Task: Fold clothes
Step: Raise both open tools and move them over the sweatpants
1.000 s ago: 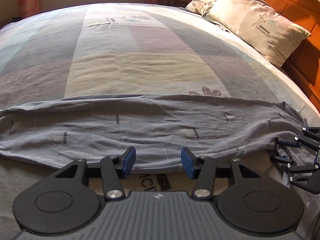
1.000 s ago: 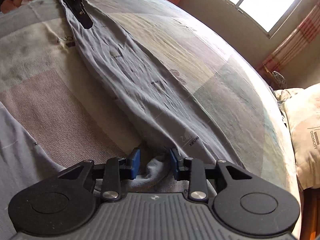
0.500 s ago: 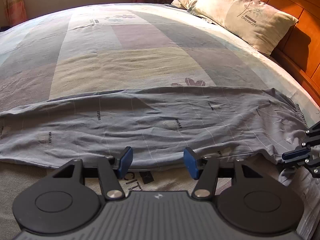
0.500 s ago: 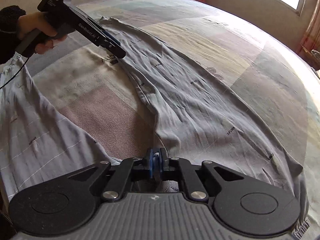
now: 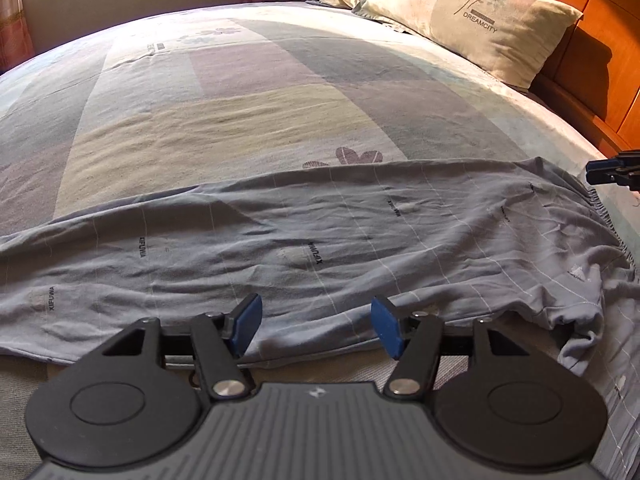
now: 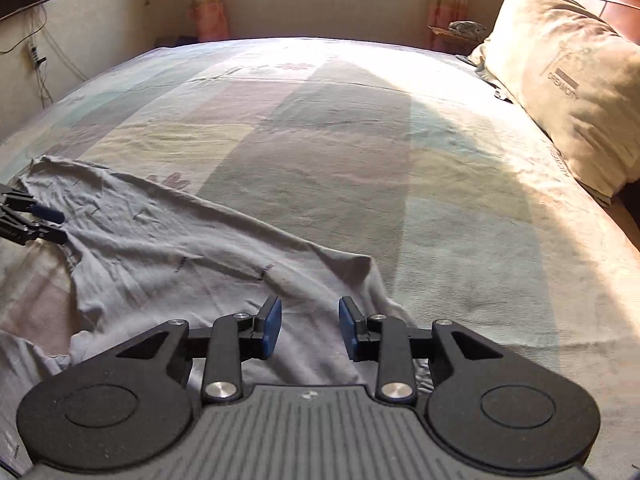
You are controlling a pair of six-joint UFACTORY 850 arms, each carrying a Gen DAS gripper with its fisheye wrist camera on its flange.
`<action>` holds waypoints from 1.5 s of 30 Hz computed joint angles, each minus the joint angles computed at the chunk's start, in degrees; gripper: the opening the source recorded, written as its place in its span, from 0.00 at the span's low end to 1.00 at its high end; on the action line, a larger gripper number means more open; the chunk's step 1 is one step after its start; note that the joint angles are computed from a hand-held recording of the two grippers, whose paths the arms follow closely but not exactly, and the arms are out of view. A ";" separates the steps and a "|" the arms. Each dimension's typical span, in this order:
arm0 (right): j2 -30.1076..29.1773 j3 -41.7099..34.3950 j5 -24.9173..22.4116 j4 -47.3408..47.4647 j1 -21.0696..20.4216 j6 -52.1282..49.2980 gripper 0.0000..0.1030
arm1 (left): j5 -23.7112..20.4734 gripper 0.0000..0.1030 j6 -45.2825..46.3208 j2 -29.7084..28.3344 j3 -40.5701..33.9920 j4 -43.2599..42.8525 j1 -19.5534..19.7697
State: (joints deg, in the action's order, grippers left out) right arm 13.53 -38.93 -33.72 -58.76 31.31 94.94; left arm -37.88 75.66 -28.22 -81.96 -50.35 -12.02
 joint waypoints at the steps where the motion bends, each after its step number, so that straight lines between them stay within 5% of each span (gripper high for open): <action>1: 0.72 1.18 1.53 0.14 -2.34 0.11 0.47 | 0.14 0.62 -2.72 -0.46 -0.59 2.36 -0.31; 5: 1.37 4.71 10.92 1.96 -9.65 -2.34 0.46 | 0.35 0.66 -5.65 -1.52 -1.02 4.17 -0.45; 7: 0.83 5.49 13.01 2.69 -10.82 -3.69 0.17 | 0.39 0.67 -6.75 -1.56 -1.17 4.14 -0.41; 8: -0.35 5.02 10.46 1.50 -9.85 -3.27 0.07 | 1.44 0.67 -7.44 -1.38 -1.05 4.63 -0.62; 11: -0.55 5.72 7.17 -3.93 -8.72 6.55 0.07 | 7.49 0.64 -10.69 -0.15 0.18 6.12 -1.40; 16: 1.24 5.57 2.05 -11.13 -4.25 15.65 0.13 | 4.92 0.65 -8.81 0.45 0.04 2.48 -0.40; 20: 0.75 2.41 2.19 -11.75 0.44 13.22 0.25 | 3.05 0.65 -5.70 2.32 2.12 2.30 -0.63; 24: -2.46 -1.64 6.11 -8.54 5.47 6.61 0.26 | -1.48 0.65 -1.91 5.00 4.93 1.00 -0.88; 28: -7.18 -5.27 4.38 -1.60 11.14 -1.98 0.28 | -5.49 0.67 3.81 7.22 7.81 -2.33 -1.46; 34: -6.29 -3.44 2.79 0.00 16.42 4.55 0.33 | 5.98 0.68 15.31 9.13 13.10 -1.74 -5.97; 40: -2.91 -0.62 -1.84 -1.42 19.70 12.60 0.39 | 17.98 0.70 27.83 7.93 13.81 -15.74 -8.91; 45: -1.97 0.47 -5.00 -0.34 21.24 15.31 0.40 | 19.41 0.70 18.59 4.39 8.20 -12.19 -9.18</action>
